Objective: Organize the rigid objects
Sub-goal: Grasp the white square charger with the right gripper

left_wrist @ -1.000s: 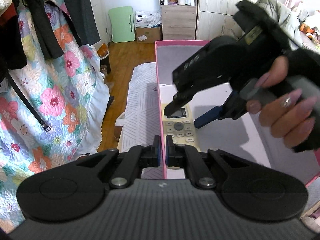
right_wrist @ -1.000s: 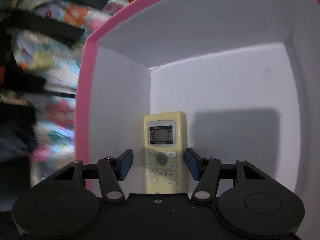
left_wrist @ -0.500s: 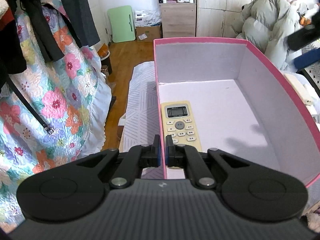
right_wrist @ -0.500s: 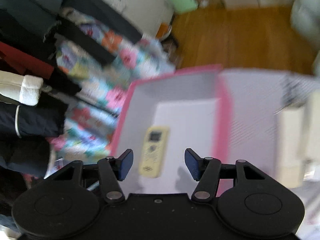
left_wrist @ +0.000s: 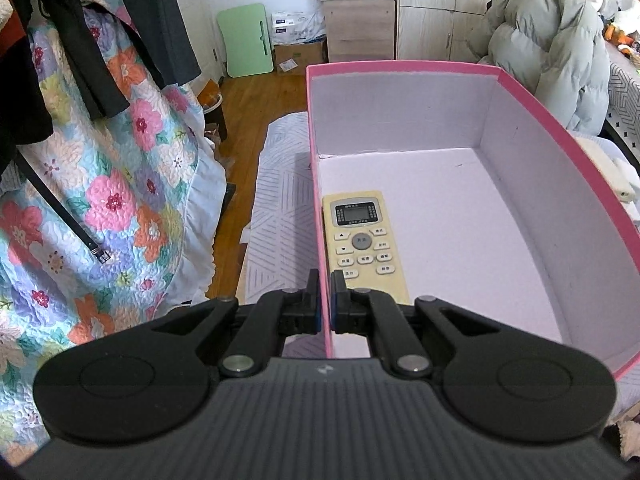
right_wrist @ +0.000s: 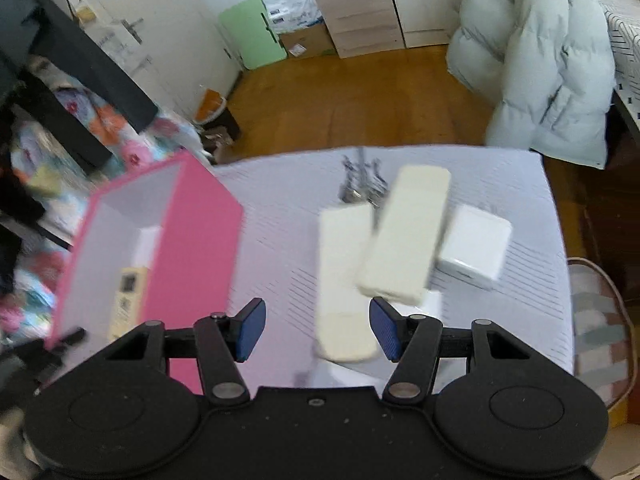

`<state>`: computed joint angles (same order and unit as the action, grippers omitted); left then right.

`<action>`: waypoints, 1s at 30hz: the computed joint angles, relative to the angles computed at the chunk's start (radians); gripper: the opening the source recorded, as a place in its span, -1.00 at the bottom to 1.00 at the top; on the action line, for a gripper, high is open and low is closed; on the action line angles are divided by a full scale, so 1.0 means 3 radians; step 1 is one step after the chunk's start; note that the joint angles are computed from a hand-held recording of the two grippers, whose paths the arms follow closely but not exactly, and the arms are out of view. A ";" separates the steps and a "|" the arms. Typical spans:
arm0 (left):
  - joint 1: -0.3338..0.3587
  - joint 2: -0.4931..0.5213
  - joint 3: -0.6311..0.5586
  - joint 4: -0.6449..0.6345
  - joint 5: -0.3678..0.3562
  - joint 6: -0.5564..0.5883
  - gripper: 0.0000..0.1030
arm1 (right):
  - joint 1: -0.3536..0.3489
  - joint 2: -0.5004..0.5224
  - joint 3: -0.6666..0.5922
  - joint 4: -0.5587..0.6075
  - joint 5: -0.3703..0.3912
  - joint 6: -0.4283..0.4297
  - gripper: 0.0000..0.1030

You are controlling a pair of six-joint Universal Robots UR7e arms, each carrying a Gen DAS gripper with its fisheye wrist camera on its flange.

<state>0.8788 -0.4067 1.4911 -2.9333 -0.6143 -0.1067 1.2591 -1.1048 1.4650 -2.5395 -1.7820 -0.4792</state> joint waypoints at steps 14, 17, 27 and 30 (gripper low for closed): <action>-0.0045 -0.0048 0.0060 -0.0026 0.0030 0.0070 -0.94 | -0.0140 -0.0005 0.0451 -0.0269 -0.0232 -0.0249 0.44; -0.0040 -0.0063 0.0065 -0.0019 0.0003 0.0014 -0.94 | -0.0127 0.0073 0.0465 -0.0394 -0.0290 -0.0225 0.49; -0.0040 -0.0072 0.0079 -0.0026 -0.0006 -0.0062 -0.94 | -0.0059 0.0205 0.0523 -0.0798 -0.0453 -0.0364 0.63; -0.0055 -0.0070 0.0087 -0.0039 0.0023 -0.0045 -0.95 | -0.0094 0.0201 0.0510 -0.0840 -0.0341 -0.0209 0.47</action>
